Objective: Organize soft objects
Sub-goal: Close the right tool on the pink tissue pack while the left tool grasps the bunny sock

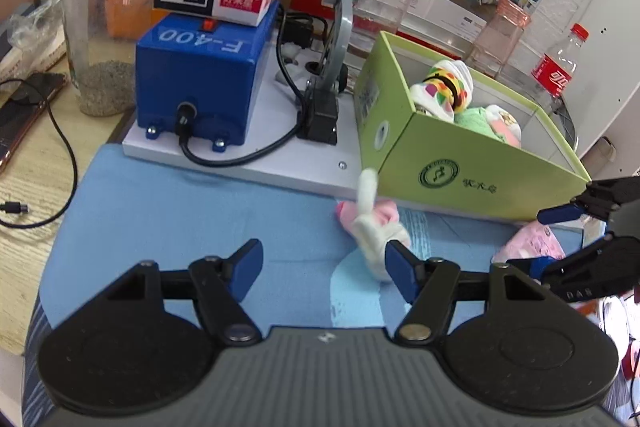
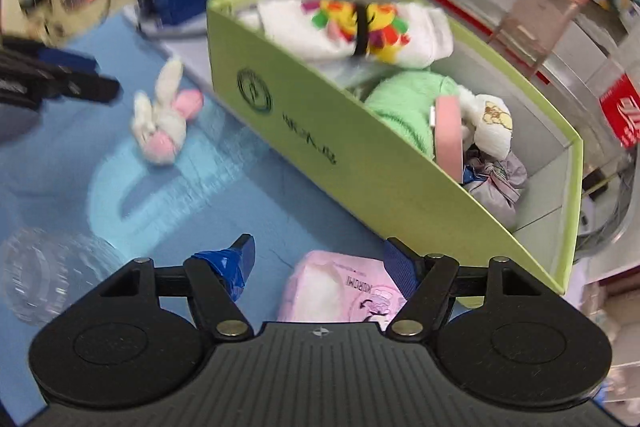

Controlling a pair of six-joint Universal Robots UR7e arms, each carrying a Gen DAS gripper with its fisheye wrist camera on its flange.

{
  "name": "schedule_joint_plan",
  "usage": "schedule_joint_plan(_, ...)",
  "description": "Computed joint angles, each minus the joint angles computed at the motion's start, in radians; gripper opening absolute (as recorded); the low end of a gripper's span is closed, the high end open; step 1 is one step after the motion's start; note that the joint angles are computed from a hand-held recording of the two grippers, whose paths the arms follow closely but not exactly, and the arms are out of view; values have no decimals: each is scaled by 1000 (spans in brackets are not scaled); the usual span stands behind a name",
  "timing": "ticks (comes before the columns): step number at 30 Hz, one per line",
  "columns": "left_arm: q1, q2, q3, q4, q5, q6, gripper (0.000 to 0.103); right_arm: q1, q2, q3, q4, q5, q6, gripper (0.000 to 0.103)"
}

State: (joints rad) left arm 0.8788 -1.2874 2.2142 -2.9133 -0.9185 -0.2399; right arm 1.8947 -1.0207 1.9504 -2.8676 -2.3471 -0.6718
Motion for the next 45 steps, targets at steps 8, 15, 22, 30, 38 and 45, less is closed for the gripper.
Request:
schedule_joint_plan(8, 23, -16, 6, -2, 2, -17, 68, -73, -69, -25, 182, -73, 171, 57)
schedule_joint_plan(15, 11, 4, 2, 19, -10, -4, 68, -153, -220, 120, 79, -68, 183, 60)
schedule_joint_plan(22, 0, 28, -5, 28, -10, 8, 68, -178, -384, 352, -95, -63, 36, 59)
schedule_joint_plan(30, 0, 55, -29, 26, -25, -1, 68, -271, -494, 532, -481, 257, 333, 60)
schedule_joint_plan(38, 12, 49, -16, 0, -19, 39, 68, -288, -326, 420, -594, 222, 592, 61)
schedule_joint_plan(45, 35, 73, -61, 28, -64, 84, 68, -227, -211, 343, -598, 101, 590, 65)
